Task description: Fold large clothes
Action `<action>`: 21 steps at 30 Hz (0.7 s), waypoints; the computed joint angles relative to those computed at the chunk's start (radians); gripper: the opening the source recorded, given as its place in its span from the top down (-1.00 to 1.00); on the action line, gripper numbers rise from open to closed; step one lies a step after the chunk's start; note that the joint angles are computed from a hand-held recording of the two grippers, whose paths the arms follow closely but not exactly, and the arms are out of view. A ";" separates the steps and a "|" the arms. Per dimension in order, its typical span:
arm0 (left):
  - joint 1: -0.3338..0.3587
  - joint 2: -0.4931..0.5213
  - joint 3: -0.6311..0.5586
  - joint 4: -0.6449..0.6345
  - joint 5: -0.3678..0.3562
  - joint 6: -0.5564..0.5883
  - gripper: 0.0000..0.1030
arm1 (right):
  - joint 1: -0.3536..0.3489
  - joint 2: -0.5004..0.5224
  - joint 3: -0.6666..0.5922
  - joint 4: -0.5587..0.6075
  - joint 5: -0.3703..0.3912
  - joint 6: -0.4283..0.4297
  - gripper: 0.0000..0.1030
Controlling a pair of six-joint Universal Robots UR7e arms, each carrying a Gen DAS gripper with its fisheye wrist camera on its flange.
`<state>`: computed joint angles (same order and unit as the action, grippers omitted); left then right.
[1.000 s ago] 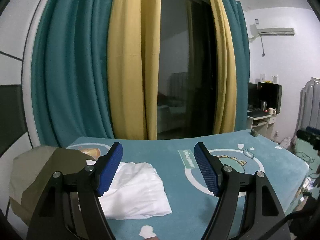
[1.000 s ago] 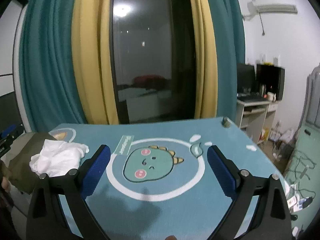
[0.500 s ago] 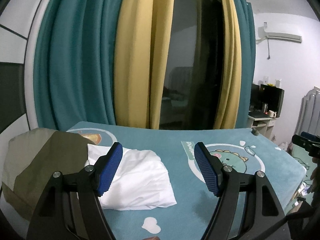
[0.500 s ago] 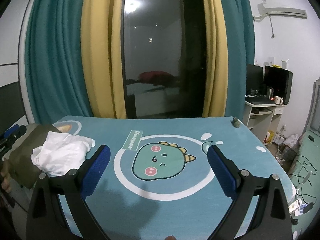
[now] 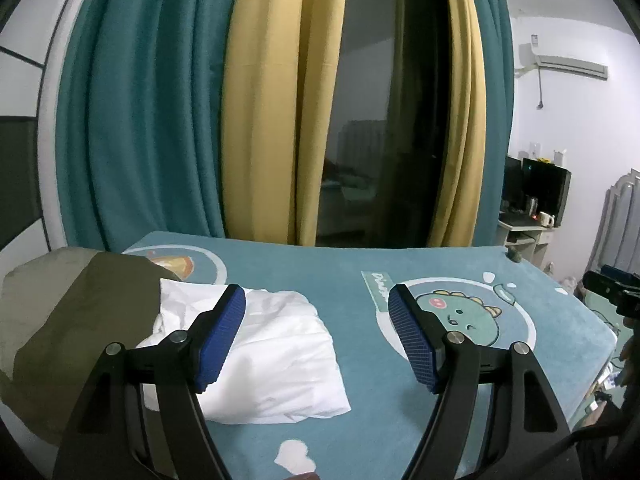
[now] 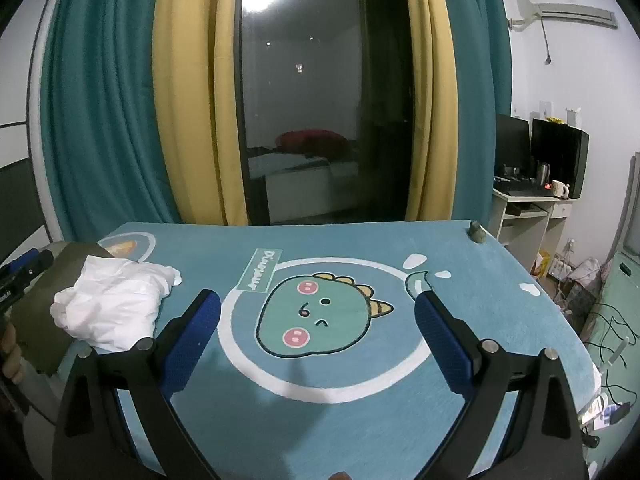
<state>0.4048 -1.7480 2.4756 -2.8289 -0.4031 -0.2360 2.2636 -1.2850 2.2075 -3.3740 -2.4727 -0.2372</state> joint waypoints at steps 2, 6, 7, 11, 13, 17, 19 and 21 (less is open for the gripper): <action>0.004 0.015 -0.006 -0.018 -0.005 0.012 -0.50 | -0.006 0.003 -0.003 0.001 0.002 0.002 -0.88; 0.006 0.040 -0.015 -0.041 -0.007 0.024 -0.50 | -0.014 0.003 -0.008 -0.001 0.008 -0.002 -0.88; 0.007 0.044 -0.017 -0.039 -0.006 0.022 -0.50 | -0.014 0.003 -0.008 0.002 0.009 0.000 -0.88; 0.005 0.054 -0.023 -0.031 -0.005 0.015 -0.50 | -0.019 0.003 -0.010 0.003 0.011 0.002 -0.88; 0.006 0.057 -0.023 -0.036 -0.006 0.020 -0.50 | -0.022 0.004 -0.011 0.003 0.014 0.005 -0.88; 0.006 0.057 -0.024 -0.031 -0.006 0.015 -0.50 | -0.024 0.005 -0.012 0.003 0.014 0.006 -0.88; 0.007 0.061 -0.025 -0.041 -0.009 0.023 -0.50 | -0.024 0.005 -0.012 0.003 0.013 0.007 -0.88; 0.008 0.065 -0.026 -0.047 -0.009 0.027 -0.50 | -0.024 0.005 -0.011 -0.001 0.015 0.004 -0.88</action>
